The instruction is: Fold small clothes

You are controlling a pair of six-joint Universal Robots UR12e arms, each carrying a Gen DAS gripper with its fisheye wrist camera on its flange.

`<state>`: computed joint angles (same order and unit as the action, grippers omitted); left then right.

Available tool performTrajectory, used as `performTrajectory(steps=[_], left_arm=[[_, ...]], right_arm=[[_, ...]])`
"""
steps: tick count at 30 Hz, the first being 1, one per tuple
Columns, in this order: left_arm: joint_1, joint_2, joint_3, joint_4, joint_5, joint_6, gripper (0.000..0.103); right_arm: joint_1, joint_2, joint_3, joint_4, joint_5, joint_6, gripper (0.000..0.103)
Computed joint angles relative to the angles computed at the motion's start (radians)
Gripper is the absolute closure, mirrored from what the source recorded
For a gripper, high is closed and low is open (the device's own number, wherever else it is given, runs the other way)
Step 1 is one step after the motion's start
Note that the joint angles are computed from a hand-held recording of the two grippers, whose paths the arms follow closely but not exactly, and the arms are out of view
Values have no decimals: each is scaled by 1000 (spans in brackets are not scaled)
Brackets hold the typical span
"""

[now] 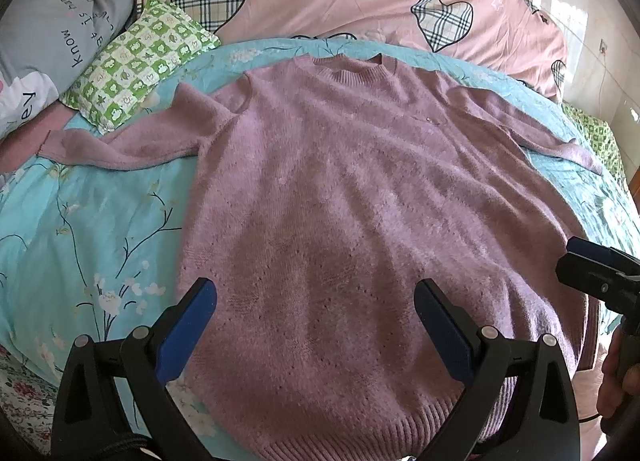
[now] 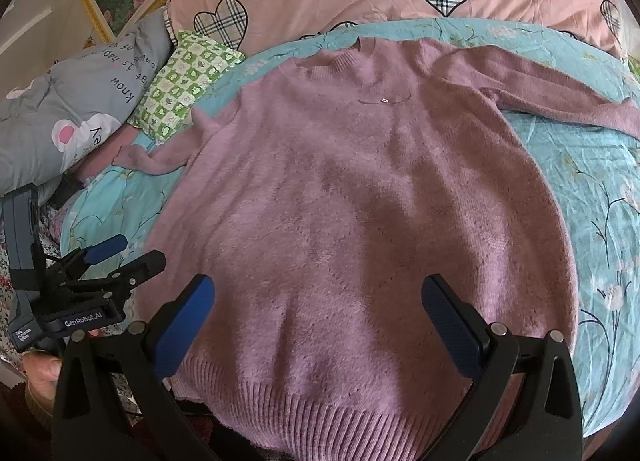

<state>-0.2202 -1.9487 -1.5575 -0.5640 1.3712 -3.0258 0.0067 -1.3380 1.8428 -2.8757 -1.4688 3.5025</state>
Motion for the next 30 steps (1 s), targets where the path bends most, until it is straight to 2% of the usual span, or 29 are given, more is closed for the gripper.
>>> performTrajectory(steps=[6,12,17,19,22,26,29,30], left_arm=[[-4,-7,11,-19,8,9,4],[-2,-17,21,-22,-9,3,4],[-3,-33,43,-34,-6,1,4],[-4,-43,61,-40,-3,3,4],[-4,-62,98,-66,-3,12,4],[-10,-101,168,-83,11,7,4],[-11,-131,224,-104,11,-11,4],[-13,-143,244,-106,15,-18,4]], right_arm=[[0,1,-13,55,-16,-2,0],[-6,4,1,9,-25,0,0],[-33,-3,21,-26,3,49,0],[-49,-9,28,-32,18,77,0],[-73,-20,45,-58,-3,106,0],[-137,-41,81,-94,56,229,0],[-200,-61,124,-172,55,325,7],[-223,-65,133,-188,60,363,13]])
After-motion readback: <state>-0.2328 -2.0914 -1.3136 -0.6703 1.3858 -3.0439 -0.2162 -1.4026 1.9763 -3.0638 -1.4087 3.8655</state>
